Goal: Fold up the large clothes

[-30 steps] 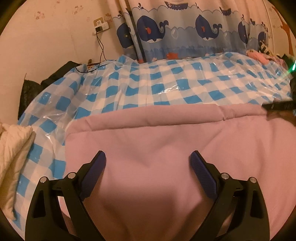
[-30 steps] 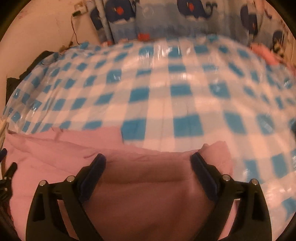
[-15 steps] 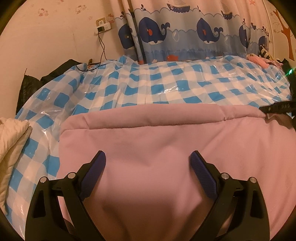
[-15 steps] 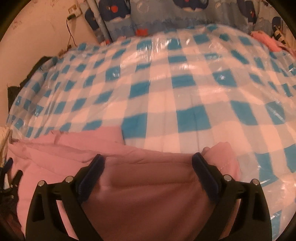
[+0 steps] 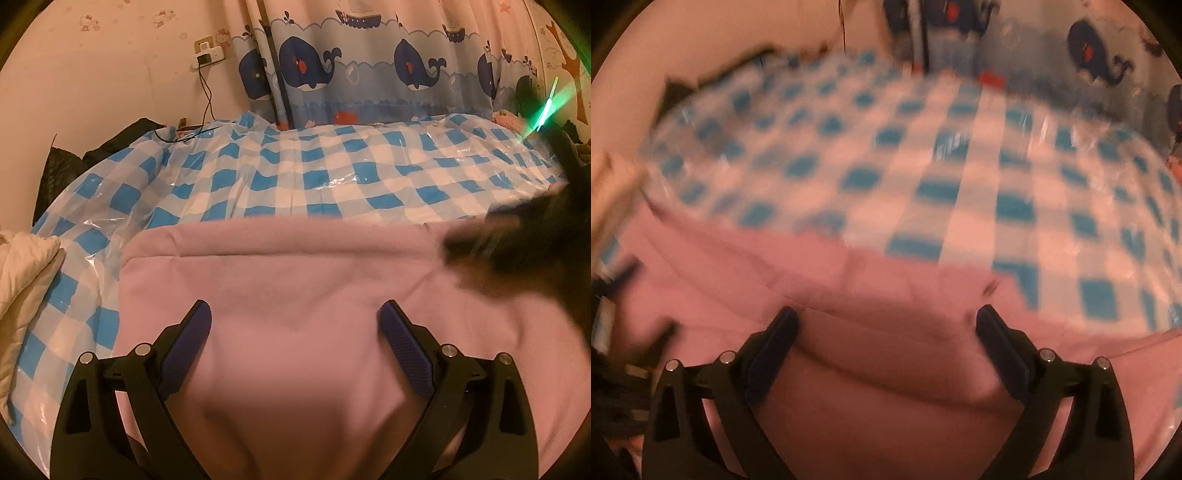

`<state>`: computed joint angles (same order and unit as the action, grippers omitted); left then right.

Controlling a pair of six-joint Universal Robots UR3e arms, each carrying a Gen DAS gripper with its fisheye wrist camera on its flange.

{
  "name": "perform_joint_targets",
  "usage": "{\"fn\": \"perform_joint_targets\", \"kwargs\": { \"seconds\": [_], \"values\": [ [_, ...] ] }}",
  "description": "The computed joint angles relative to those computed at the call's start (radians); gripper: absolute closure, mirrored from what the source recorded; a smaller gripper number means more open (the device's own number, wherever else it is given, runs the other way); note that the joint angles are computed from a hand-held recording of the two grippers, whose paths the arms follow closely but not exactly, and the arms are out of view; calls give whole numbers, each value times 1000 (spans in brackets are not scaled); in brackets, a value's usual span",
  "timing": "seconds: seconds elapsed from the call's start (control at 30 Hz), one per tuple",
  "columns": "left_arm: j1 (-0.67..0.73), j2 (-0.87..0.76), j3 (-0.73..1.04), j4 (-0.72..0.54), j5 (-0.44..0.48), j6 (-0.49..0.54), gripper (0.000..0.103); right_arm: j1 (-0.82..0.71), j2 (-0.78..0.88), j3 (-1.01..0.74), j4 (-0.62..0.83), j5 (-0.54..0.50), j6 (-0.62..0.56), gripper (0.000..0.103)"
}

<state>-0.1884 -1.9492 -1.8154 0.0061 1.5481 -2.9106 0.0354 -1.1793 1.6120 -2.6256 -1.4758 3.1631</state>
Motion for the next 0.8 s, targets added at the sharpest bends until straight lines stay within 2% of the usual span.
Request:
{"fn": "perform_joint_targets", "kwargs": {
  "seconds": [0.1,0.17,0.27,0.4,0.53,0.67,0.73,0.8],
  "values": [
    [-16,-8,9,-8,31,15,13,10,31,-50,59,-17,-5,7],
    [-16,-1,20,-38,31,16,13,-18,-12,-28,88,23,-6,7],
    [-20,6,19,-36,38,32,13,-83,-179,104,65,91,-11,7],
    [-22,18,-18,15,37,41,13,-174,-389,235,75,93,-56,7],
    [-19,23,-31,27,32,39,13,-343,-546,363,91,91,-116,7],
    [-12,34,-58,53,16,30,13,-506,-572,503,13,137,-122,7],
    [-6,41,-72,65,3,25,13,-584,-539,572,-18,218,-111,7],
    [-2,46,-83,80,-7,23,13,-609,-513,603,-46,256,-107,7]
  ]
}}
